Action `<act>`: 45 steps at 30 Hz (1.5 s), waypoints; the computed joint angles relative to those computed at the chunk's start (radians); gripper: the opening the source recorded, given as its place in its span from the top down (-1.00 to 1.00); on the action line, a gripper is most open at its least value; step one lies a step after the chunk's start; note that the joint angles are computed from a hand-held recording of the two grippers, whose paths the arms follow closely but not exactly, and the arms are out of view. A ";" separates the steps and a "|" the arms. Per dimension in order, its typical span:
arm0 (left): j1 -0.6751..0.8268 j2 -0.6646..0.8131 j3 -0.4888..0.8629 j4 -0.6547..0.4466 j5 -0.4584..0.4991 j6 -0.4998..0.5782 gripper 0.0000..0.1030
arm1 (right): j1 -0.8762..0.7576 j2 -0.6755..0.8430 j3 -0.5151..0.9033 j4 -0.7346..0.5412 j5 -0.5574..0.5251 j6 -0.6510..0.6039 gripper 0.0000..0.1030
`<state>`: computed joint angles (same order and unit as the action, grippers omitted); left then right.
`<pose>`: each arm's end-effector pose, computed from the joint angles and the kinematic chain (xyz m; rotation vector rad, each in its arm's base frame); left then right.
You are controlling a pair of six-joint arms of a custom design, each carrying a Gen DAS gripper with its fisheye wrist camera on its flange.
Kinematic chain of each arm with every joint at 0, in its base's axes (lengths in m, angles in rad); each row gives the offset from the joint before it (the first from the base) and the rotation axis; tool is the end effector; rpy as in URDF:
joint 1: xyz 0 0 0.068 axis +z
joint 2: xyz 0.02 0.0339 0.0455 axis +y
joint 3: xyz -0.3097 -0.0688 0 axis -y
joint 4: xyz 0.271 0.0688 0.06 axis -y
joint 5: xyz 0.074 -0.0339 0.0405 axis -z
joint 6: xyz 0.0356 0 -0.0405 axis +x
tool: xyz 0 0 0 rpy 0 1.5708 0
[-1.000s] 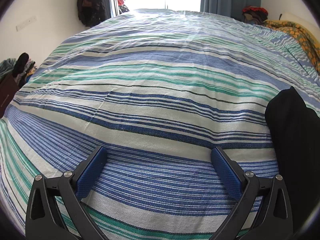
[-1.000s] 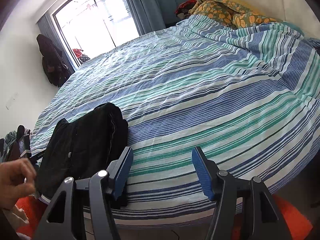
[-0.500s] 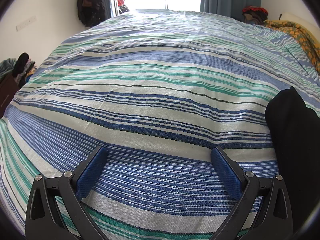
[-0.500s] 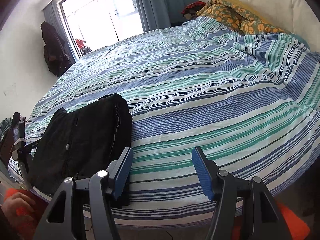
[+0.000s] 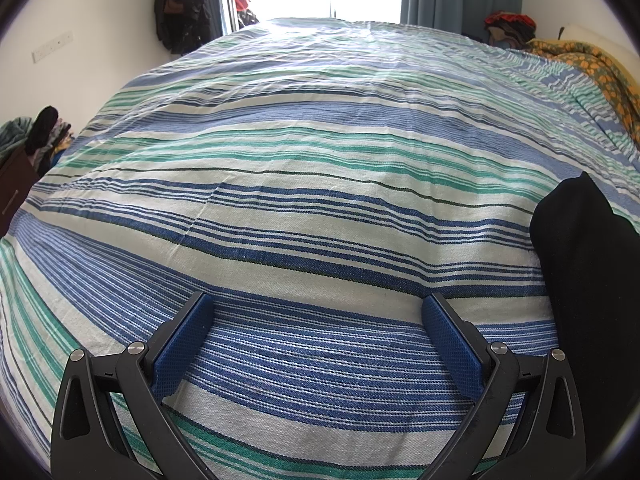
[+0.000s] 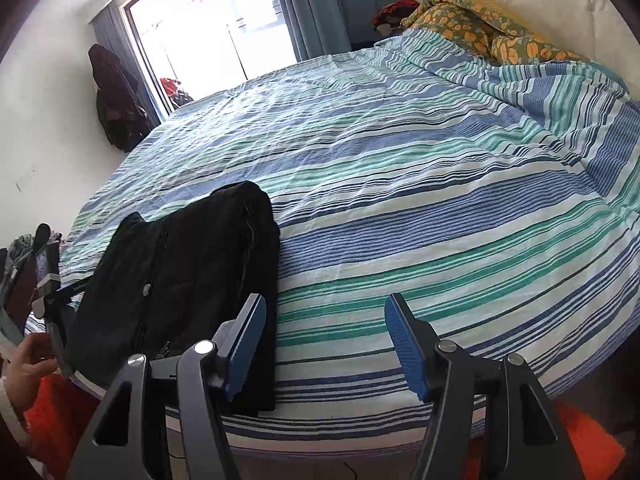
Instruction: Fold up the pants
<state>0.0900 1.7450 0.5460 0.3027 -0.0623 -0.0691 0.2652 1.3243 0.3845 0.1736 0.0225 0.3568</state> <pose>0.2950 0.0289 0.1023 -0.2229 2.4565 0.0859 0.2238 0.0600 0.1544 0.1190 2.3511 0.2813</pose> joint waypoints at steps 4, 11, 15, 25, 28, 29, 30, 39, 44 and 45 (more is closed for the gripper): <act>-0.008 -0.002 0.003 -0.008 -0.008 -0.006 -0.99 | -0.015 0.029 -0.009 0.056 -0.142 0.013 -0.38; -0.016 -0.001 -0.001 0.004 -0.017 -0.013 -0.99 | 0.008 0.077 0.021 0.020 -0.086 0.014 -0.38; -0.001 -0.002 -0.001 -0.003 0.013 -0.014 -0.99 | -0.046 0.099 0.027 0.018 -0.124 0.033 -0.38; 0.010 -0.007 0.063 -0.151 0.047 -0.002 -0.99 | -0.092 0.122 0.030 -0.004 -0.152 0.035 -0.39; 0.017 -0.011 0.085 -0.206 0.063 0.012 -0.99 | -0.096 0.119 0.028 -0.005 -0.150 0.035 -0.39; 0.020 -0.012 0.090 -0.224 0.069 0.015 -0.99 | -0.098 0.119 0.028 -0.005 -0.151 0.036 -0.39; 0.021 -0.014 0.093 -0.237 0.074 0.020 -0.99 | -0.098 0.120 0.027 -0.004 -0.149 0.039 -0.39; 0.010 -0.031 0.084 -0.269 0.057 0.019 -0.99 | -0.093 0.122 0.029 -0.005 -0.146 0.041 -0.43; 0.003 -0.040 0.063 -0.245 0.041 0.016 -0.99 | -0.101 0.122 0.027 0.000 -0.152 0.045 -0.44; 0.000 -0.042 0.057 -0.239 0.036 0.015 -0.99 | -0.102 0.122 0.026 0.001 -0.153 0.046 -0.44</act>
